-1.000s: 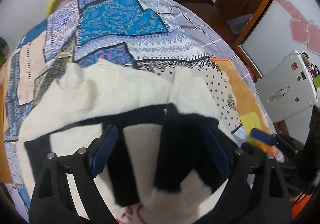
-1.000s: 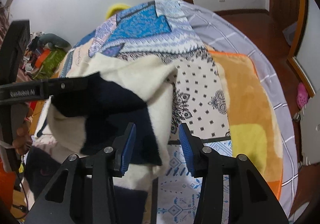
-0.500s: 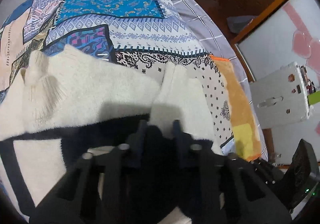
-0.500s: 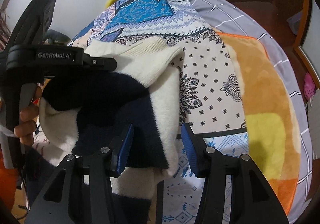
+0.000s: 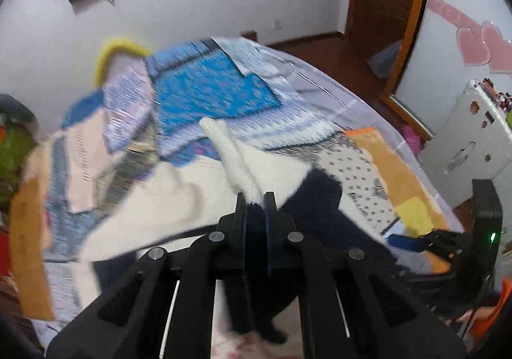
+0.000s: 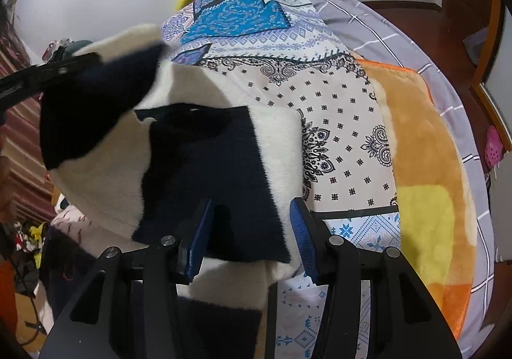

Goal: Fold small clothes

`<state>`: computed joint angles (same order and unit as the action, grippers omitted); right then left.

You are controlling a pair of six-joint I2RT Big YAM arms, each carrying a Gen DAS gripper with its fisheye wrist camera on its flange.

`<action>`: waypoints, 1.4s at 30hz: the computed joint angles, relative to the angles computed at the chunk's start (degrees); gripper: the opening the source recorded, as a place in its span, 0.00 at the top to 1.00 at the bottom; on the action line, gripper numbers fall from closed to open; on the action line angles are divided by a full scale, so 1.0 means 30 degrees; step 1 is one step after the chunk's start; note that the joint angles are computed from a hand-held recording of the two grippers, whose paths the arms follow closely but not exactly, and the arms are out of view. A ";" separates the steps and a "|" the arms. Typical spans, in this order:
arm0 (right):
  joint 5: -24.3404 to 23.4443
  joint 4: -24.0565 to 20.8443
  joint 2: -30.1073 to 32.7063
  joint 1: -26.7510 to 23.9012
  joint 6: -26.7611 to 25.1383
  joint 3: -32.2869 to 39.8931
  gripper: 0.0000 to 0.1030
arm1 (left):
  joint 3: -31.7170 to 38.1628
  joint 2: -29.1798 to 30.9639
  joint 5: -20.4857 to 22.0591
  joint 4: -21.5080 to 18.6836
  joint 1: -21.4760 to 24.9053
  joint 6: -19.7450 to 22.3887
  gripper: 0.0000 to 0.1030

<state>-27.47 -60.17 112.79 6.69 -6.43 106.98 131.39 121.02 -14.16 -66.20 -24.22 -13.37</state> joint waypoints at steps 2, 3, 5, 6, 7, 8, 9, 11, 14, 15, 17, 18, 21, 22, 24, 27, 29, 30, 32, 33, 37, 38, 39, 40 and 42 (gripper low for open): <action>0.0001 0.0064 -0.0169 0.0062 -0.0004 -0.0072 0.56 | -0.1510 -0.1043 -0.0546 0.0628 0.0154 0.0070 0.92; 0.0019 0.0094 -0.0243 0.0093 -0.0003 -0.0101 0.56 | -0.2101 -0.1454 -0.0785 0.0812 0.0246 -0.0009 0.92; 0.0067 0.0152 -0.0413 0.0159 -0.0038 -0.0173 0.56 | -0.3440 -0.2340 -0.1192 0.1203 0.0454 -0.0227 0.92; 0.0106 0.0198 -0.0529 0.0205 -0.0057 -0.0245 0.56 | -0.4259 -0.2869 -0.1336 0.1487 0.0599 -0.0447 0.92; 0.0143 0.0221 -0.0592 0.0232 -0.0083 -0.0270 0.56 | -0.4949 -0.3286 -0.1463 0.1734 0.0668 -0.0657 0.92; 0.0198 0.0246 -0.0673 0.0262 -0.0105 -0.0323 0.56 | -0.5779 -0.3826 -0.1561 0.2040 0.0796 -0.0922 0.92; 0.0242 0.0269 -0.0756 0.0295 -0.0114 -0.0381 0.56 | -0.6552 -0.4337 -0.1608 0.2326 0.0905 -0.1181 0.92; 0.0338 0.0300 -0.0880 0.0346 -0.0107 -0.0481 0.56 | -0.7930 -0.5220 -0.1812 0.2791 0.1045 -0.1645 0.92; 0.0506 0.0295 -0.0969 0.0449 -0.0138 -0.0561 0.56 | -0.9789 -0.6401 -0.1780 0.3355 0.1293 -0.2270 0.92; 0.0591 0.0275 -0.0959 0.0496 -0.0147 -0.0558 0.56 | -1.0338 -0.6739 -0.1701 0.3490 0.1369 -0.2471 0.92; 0.0730 0.0214 -0.0974 0.0574 -0.0193 -0.0590 0.56 | -1.1448 -0.7428 -0.1329 0.3703 0.1591 -0.2928 0.92; 0.0799 0.0174 -0.0978 0.0624 -0.0224 -0.0613 0.56 | -1.1813 -0.7648 -0.1164 0.3761 0.1646 -0.3113 0.91; 0.1015 0.0078 -0.0963 0.0768 -0.0323 -0.0706 0.56 | -1.2976 -0.8318 -0.0557 0.4124 0.1931 -0.3678 0.88; 0.1113 -0.0008 -0.0898 0.0820 -0.0388 -0.0684 0.56 | -1.3422 -0.8579 -0.0343 0.4319 0.2059 -0.3864 0.88; 0.1370 -0.0071 -0.0865 0.0921 -0.0413 -0.0752 0.56 | -1.3913 -0.8895 -0.0556 0.4399 0.2152 -0.4151 0.87; 0.1514 -0.0023 -0.0858 0.0945 -0.0366 -0.0870 0.55 | -1.4751 -0.9512 -0.1558 0.4598 0.2290 -0.4226 0.87; 0.1608 -0.0018 -0.0843 0.0937 -0.0277 -0.0853 0.51 | -1.5262 -0.9901 -0.1423 0.4556 0.2647 -0.4286 0.87; 0.1740 0.0049 -0.0873 0.0944 -0.0246 -0.0881 0.49 | -1.5420 -1.0019 -0.1362 0.4472 0.2824 -0.4311 0.87; 0.1783 0.0052 -0.0904 0.0941 -0.0283 -0.0905 0.49 | -1.5829 -1.0274 -0.1221 0.4189 0.3290 -0.4486 0.85; 0.1787 0.0041 -0.0925 0.0937 -0.0296 -0.0920 0.49 | -1.6029 -1.0402 -0.1116 0.4158 0.3465 -0.4551 0.79; 0.1831 0.0143 -0.1025 0.0948 -0.0316 -0.1019 0.49 | -1.6897 -1.0851 -0.0298 0.4228 0.4352 -0.5504 0.47; 0.1845 0.0156 -0.1031 0.0955 -0.0325 -0.1011 0.49 | -1.7010 -1.0866 -0.0134 0.4234 0.4482 -0.5672 0.46; 0.1835 0.0140 -0.1058 0.0951 -0.0359 -0.1024 0.48 | -1.7099 -1.0846 0.0149 0.4250 0.4623 -0.5658 0.46; 0.1858 0.0096 -0.1100 0.0971 -0.0395 -0.1040 0.46 | -1.7102 -1.0764 0.0330 0.4215 0.4696 -0.5621 0.46; 0.1965 0.0033 -0.1185 0.1006 -0.0498 -0.1048 0.44 | -1.7121 -1.0548 0.0568 0.4215 0.4845 -0.5676 0.45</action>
<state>-21.58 -60.07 109.23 9.71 -7.93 103.84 80.02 89.38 -12.45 -53.56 -9.69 -30.40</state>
